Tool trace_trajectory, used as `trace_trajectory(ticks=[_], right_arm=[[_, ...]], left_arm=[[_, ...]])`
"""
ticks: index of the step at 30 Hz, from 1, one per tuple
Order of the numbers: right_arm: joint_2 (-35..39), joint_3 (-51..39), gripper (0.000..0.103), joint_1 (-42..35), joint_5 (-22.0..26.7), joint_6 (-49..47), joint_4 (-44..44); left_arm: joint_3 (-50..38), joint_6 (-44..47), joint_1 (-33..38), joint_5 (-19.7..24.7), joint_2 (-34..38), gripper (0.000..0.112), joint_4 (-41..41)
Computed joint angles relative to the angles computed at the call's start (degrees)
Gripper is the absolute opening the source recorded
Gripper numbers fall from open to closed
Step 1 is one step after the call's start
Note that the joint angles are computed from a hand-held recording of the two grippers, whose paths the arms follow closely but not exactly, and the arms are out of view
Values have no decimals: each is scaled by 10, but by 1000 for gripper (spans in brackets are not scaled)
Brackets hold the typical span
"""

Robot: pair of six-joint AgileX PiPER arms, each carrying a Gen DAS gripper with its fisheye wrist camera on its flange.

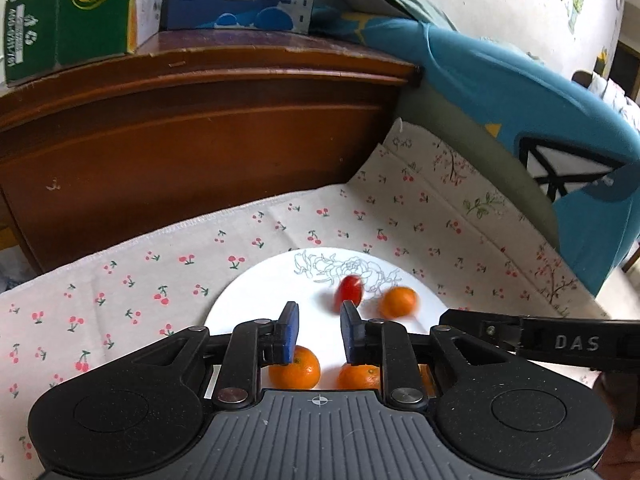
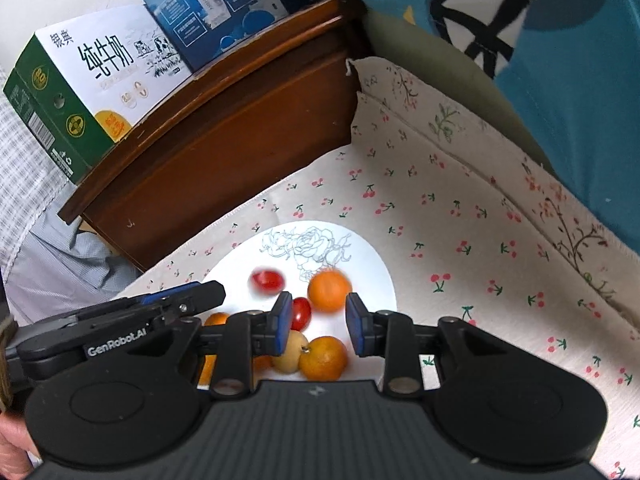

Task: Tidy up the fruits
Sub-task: 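Open right tool to drop the mandarin while left tool releases the tomato, then withdraw both open tools from the plate back to the fruit cluster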

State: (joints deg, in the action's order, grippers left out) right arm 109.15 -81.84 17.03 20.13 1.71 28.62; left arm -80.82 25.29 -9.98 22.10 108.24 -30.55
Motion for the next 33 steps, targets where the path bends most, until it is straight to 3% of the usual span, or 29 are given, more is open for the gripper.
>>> trace_trajectory(ticks=[2,4,7,17,26,33], right_arm=[[-5,5,31,-2,-2,-14,15],[-13,11,31,-2,-5,-17,16],[-25,22,31,-1,-7,-28,29],[-88,84,31,17,-19,-27,19],[-147,154,31,41,-33,-10,1],[-181,203,31,59,-37,-45,36]], left_arm=[[10,7,5,0,-16,24,-16],[21,-14,7,-2,-36,38,-5],[51,-39,6,-14,-73,45,21],[149,-186,3,-3,-173,46,166],[220,-283,2,13,-241,49,245],[265,-361,-6,19,-284,51,307]])
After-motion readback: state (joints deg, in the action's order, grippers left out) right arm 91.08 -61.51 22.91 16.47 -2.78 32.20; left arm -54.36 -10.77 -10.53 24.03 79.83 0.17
